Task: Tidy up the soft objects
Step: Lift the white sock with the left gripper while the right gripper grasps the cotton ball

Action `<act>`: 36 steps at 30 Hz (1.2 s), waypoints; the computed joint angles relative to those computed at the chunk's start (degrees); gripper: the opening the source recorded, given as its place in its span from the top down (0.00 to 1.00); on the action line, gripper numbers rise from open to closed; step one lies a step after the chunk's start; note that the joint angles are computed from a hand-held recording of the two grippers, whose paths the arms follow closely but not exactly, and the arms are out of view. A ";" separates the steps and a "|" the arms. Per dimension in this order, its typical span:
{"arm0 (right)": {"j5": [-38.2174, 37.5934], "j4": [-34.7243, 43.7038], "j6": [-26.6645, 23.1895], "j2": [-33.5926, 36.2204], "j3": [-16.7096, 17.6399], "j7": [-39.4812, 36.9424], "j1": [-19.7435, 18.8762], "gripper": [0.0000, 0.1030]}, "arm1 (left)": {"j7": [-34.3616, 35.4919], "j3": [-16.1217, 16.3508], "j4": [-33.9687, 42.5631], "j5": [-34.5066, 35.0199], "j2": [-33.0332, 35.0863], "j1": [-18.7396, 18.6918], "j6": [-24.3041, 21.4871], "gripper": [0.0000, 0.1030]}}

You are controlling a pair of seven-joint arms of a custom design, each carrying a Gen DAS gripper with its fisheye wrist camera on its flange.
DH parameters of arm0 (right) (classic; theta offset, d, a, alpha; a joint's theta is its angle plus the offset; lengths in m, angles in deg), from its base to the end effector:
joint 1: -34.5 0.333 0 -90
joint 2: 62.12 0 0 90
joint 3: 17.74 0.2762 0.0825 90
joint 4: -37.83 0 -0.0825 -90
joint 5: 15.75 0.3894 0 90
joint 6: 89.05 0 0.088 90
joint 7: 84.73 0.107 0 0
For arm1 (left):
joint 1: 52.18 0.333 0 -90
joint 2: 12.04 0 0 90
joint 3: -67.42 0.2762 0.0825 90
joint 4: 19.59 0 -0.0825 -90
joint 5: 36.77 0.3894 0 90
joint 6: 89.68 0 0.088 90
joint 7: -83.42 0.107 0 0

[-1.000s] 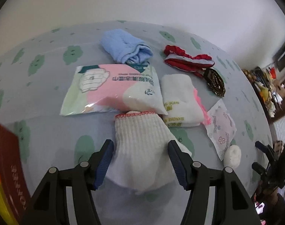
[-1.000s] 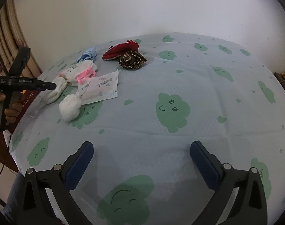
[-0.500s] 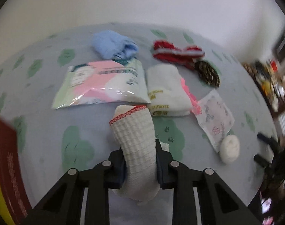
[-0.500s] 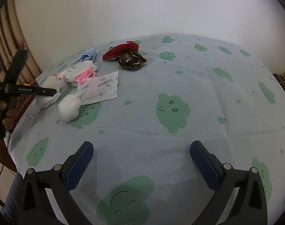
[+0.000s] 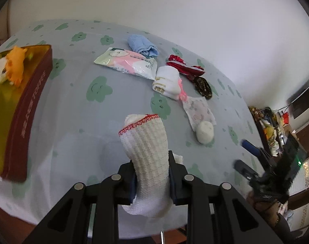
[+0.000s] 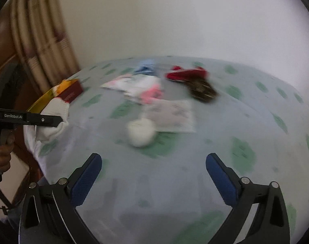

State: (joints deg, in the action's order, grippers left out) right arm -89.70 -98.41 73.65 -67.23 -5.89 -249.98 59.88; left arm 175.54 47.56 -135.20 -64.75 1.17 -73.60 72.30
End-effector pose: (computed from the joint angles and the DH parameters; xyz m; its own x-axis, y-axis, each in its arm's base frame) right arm 0.3769 0.3492 0.3460 0.0609 -0.9833 -0.1714 -0.7024 0.0798 -0.7073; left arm 0.4915 -0.3896 0.3635 -0.3703 -0.8283 0.4205 -0.8777 0.1637 -0.4503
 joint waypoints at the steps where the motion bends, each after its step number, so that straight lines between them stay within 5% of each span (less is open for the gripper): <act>1: -0.20 1.73 0.49 1.56 -0.10 -0.38 -0.11 0.15 | 0.29 -0.16 -0.55 -0.28 -0.68 0.12 -0.32 0.76; 10: 10.43 9.36 -1.64 9.93 -2.97 -12.83 1.65 0.20 | 5.24 -0.68 -5.21 -6.74 -6.29 0.37 0.62 0.76; 16: 16.91 11.24 -0.93 13.30 -4.73 -18.38 2.79 0.40 | 7.79 0.08 -6.27 -11.18 -8.40 0.15 -0.30 0.75; 20: 21.45 12.39 -0.27 15.27 -5.33 -22.88 3.45 0.71 | 7.40 0.73 -7.20 -11.28 -9.53 -0.30 -0.61 0.75; 27: 8.02 11.43 -0.57 12.69 -7.08 -11.31 6.40 0.77 | 9.63 1.74 -9.86 -16.33 -13.33 -0.34 -1.15 0.75; 31: -0.90 10.65 -0.55 11.88 -6.28 -2.78 6.28 0.77 | 6.88 3.87 -12.76 -13.38 -18.14 0.55 -1.68 0.75; 36: -2.52 10.88 -1.27 11.92 -5.24 -0.82 5.30 0.77 | -7.54 4.95 -13.98 6.96 -20.47 6.23 -1.86 0.75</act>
